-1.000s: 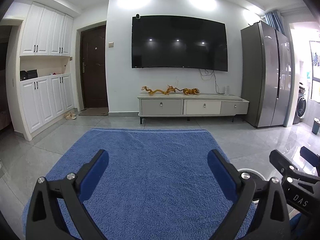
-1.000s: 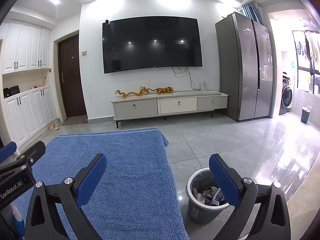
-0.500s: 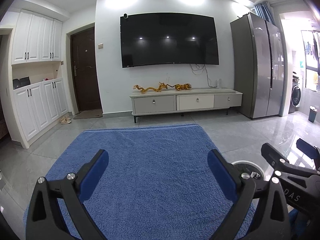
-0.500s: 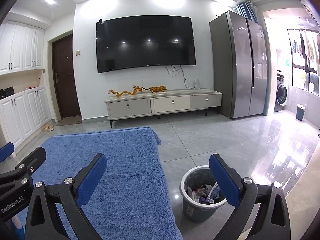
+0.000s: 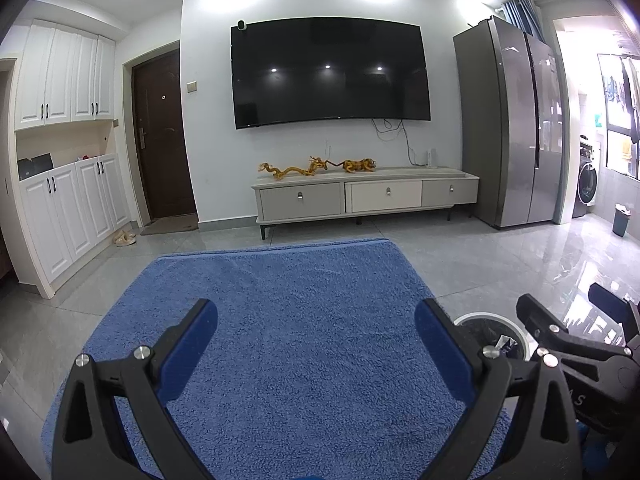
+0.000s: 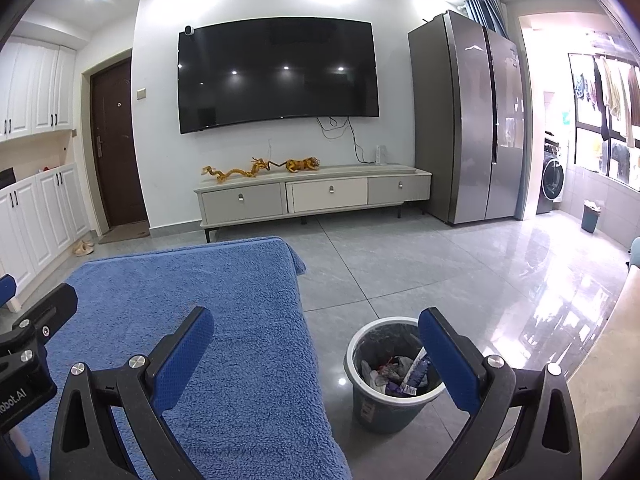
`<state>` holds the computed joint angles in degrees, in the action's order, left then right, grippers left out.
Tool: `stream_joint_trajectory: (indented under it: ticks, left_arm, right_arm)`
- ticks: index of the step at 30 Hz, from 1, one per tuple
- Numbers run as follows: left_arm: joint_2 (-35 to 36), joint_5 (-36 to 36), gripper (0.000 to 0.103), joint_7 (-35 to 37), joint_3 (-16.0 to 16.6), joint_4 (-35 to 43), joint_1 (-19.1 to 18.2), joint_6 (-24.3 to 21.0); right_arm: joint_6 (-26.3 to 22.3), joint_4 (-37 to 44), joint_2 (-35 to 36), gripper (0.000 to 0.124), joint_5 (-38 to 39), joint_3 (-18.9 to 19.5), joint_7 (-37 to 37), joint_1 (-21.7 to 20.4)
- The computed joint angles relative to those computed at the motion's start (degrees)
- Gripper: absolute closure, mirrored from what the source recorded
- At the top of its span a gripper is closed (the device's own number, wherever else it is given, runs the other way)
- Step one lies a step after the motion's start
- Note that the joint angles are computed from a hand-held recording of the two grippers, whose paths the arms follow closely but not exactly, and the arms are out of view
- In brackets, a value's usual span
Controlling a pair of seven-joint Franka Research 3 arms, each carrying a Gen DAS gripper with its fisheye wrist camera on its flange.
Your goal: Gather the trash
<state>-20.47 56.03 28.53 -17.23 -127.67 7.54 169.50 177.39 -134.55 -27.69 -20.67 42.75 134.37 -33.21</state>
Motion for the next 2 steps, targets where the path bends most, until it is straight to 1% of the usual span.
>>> stream_joint_trajectory:
  ticks: [2]
  left_arm:
    - [0.20,-0.37,0.003,0.36,0.24,0.13,-0.25,-0.01]
  right_arm:
    - [-0.08,-0.03,0.07,0.021,-0.07,0.01,0.12,-0.15]
